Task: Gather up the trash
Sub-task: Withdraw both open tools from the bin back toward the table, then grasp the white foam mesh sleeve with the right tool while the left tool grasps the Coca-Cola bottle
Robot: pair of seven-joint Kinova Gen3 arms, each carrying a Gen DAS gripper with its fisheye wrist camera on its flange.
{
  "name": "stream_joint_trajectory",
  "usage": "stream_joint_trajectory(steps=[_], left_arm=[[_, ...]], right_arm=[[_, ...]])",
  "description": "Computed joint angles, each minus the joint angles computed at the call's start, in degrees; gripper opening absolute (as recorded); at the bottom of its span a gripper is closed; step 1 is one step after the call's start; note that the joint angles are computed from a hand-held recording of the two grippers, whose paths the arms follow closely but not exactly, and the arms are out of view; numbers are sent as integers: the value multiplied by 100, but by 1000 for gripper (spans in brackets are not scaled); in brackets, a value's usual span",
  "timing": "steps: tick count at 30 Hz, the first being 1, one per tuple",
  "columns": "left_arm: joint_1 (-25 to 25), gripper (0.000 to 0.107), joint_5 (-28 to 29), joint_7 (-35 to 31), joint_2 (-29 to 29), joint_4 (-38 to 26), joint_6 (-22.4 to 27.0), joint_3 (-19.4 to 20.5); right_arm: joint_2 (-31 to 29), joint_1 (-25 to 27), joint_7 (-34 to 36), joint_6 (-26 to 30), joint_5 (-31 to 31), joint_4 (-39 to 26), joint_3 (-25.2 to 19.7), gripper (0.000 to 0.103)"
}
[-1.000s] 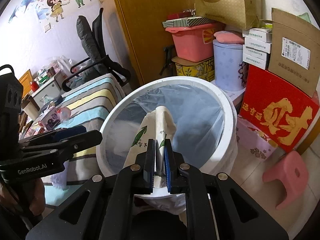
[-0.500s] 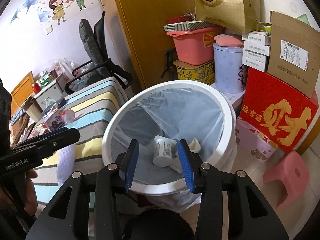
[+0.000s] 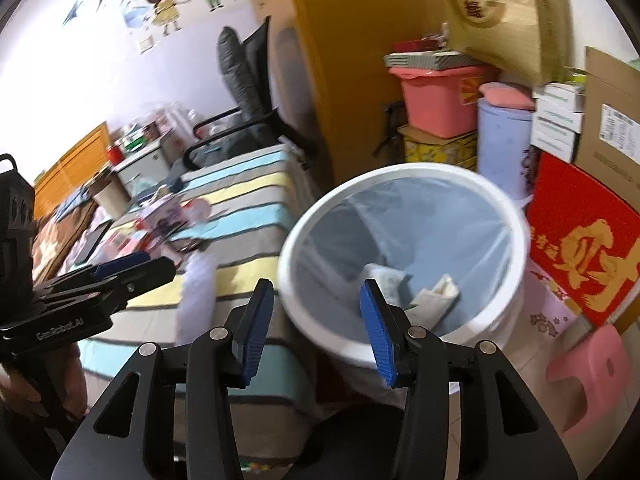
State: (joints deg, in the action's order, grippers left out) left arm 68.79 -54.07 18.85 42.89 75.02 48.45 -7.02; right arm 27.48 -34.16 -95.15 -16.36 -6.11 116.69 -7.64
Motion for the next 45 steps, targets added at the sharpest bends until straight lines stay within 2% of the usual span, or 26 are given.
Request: stream_joint_trajectory(steps=[4, 13, 20, 28, 36, 41, 45], left_arm=[[201, 61, -36, 296, -69, 171, 334, -38], [396, 61, -73, 999, -161, 574, 1110, 245], [442, 61, -143, 1442, -265, 937, 1487, 495], [320, 61, -343, 2013, -520, 1426, 1520, 704], [142, 61, -326, 2168, -646, 1572, 1853, 876], [123, 63, -273, 2313, -674, 1631, 2317, 921], [-87, 66, -294, 2385, -816, 1919, 2228, 1004]], right_arm=[[-4, -2, -12, 87, 92, 0, -112, 47], [40, -271, 109, 287, 161, -72, -163, 47], [177, -347, 109, 435, 278, -258, -308, 47], [292, -398, 71, 651, 389, -479, -379, 47], [428, -446, 51, 832, 422, -723, -335, 47], [515, -258, 29, 979, 535, -868, -513, 47], [618, -72, -12, 1104, 609, -1026, -700, 47]])
